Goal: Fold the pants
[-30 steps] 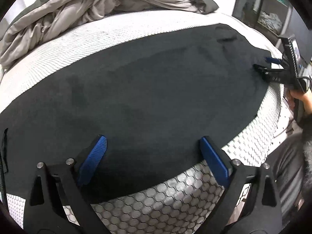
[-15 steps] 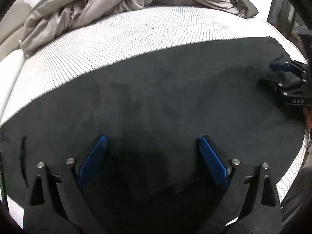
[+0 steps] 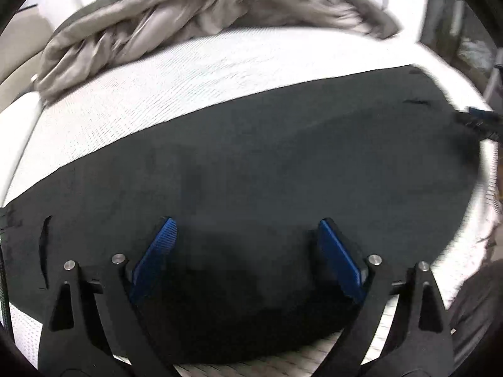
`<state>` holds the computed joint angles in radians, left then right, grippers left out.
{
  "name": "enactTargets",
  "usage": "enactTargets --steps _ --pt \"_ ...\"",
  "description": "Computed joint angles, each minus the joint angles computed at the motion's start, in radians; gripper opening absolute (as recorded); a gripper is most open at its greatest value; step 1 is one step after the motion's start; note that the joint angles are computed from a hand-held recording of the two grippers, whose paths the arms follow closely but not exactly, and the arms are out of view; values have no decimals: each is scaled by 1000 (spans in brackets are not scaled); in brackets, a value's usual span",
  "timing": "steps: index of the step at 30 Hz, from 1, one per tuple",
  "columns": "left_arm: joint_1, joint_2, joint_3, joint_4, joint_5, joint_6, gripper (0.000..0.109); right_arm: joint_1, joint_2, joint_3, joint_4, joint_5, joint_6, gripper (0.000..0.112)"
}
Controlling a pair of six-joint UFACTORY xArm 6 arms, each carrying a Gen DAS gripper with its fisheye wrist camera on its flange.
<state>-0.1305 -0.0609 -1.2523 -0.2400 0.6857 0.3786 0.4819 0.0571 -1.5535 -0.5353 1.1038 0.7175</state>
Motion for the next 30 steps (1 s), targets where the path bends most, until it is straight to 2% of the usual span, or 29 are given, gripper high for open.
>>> enactTargets --steps 2,4,5,7,10,13,17,19,22,26,27,30 --pt "-24 -36 29 -104 20 100 91 36 -15 28 63 -86 -64 85" --pt "-47 -37 28 -171 96 189 91 80 -11 46 135 -118 -143 85" --pt "-56 -32 29 -160 116 201 91 97 -5 53 174 -114 -184 85" --pt "-71 -42 61 -120 91 197 93 129 -15 86 164 -74 -202 85" --pt "-48 -23 36 -144 114 194 97 111 -128 214 93 -66 -110 86" --pt "-48 -25 38 -132 111 173 98 14 -294 380 65 -64 94 86" --pt "-61 -40 37 -120 93 153 96 -96 -494 583 186 -261 152 86" --pt "-55 -51 39 -152 59 163 96 -106 -564 647 221 -325 186 86" --pt "-44 -60 40 -180 43 159 96 -131 -660 756 377 -447 173 86" --pt "-37 -32 26 -130 39 92 96 -181 -539 685 462 -511 92 87" --pt "-34 -25 21 -117 44 74 96 -198 -495 665 495 -552 75 88" --pt "-30 -15 24 -108 40 50 96 -246 -392 625 527 -665 130 86"
